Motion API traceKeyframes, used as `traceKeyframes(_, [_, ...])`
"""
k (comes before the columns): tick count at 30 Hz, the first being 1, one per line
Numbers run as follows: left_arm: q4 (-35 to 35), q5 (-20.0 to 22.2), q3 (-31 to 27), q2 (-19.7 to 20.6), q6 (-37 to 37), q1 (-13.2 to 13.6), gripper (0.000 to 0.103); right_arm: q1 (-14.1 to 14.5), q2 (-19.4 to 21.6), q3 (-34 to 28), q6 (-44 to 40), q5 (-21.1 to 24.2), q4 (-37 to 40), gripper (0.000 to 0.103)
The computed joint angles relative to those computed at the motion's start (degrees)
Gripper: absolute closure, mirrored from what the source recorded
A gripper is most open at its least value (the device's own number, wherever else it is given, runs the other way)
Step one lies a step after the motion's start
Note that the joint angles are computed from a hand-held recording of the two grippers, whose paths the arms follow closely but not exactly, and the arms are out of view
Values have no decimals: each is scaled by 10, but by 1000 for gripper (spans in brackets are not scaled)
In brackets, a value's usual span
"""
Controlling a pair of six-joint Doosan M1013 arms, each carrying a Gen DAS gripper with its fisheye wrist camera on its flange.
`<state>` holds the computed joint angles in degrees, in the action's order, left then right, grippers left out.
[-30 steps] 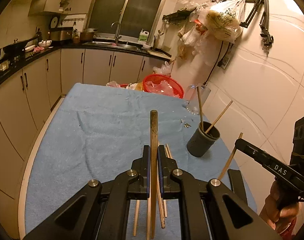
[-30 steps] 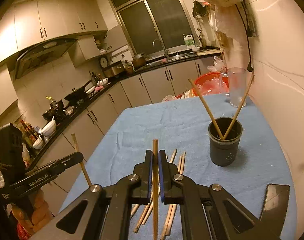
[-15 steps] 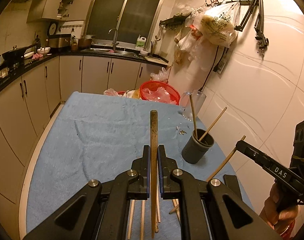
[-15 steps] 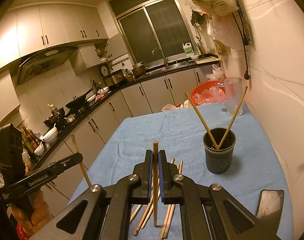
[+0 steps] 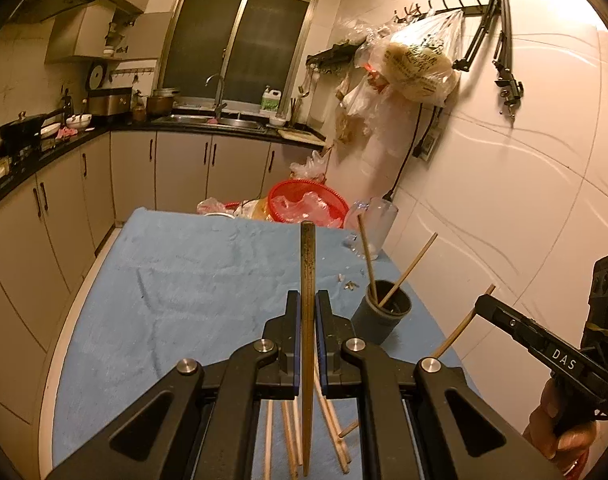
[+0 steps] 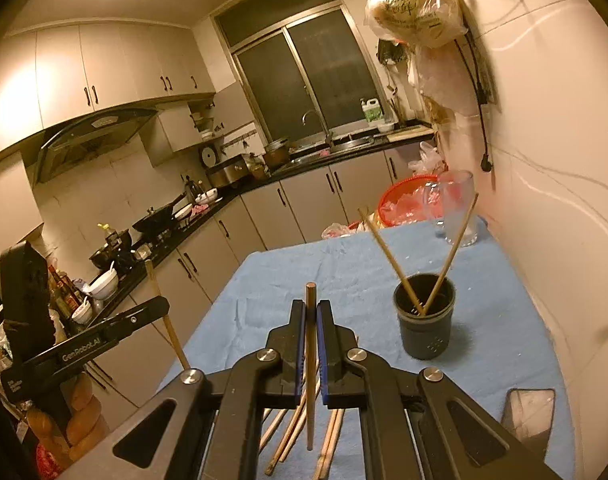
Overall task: Organize utensils
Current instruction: 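Lift both held chopsticks upright and carry them toward the black cup, then lower the chopsticks into the black cup and open both tools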
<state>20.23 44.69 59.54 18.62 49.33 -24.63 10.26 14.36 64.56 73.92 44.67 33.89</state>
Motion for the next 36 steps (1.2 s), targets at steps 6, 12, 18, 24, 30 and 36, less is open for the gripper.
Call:
traceKeyframes(6, [-13,7,-33,18,29,-6,96,-14,-5,-2,9,-6,3,97])
traceKeyframes(12, [-25,19,-68,37,52,-11,96,-28,-10,-6,9,-14,7,97])
traceKeyframes(18, [-29,27,-115,60,70,-17,96,-40,-9,-21,7,-23,11,97])
traceKeyframes(24, [-27,42,-189,99,82,-20,96,-49,1,-50,20,-35,4,97])
traceKeyframes(30, [-41,85,-307,165,104,-20,96,-57,27,-100,52,-31,-15,97])
traceKeyframes(36, [-53,151,-472,255,120,-17,96,-60,59,-148,81,-20,-42,97])
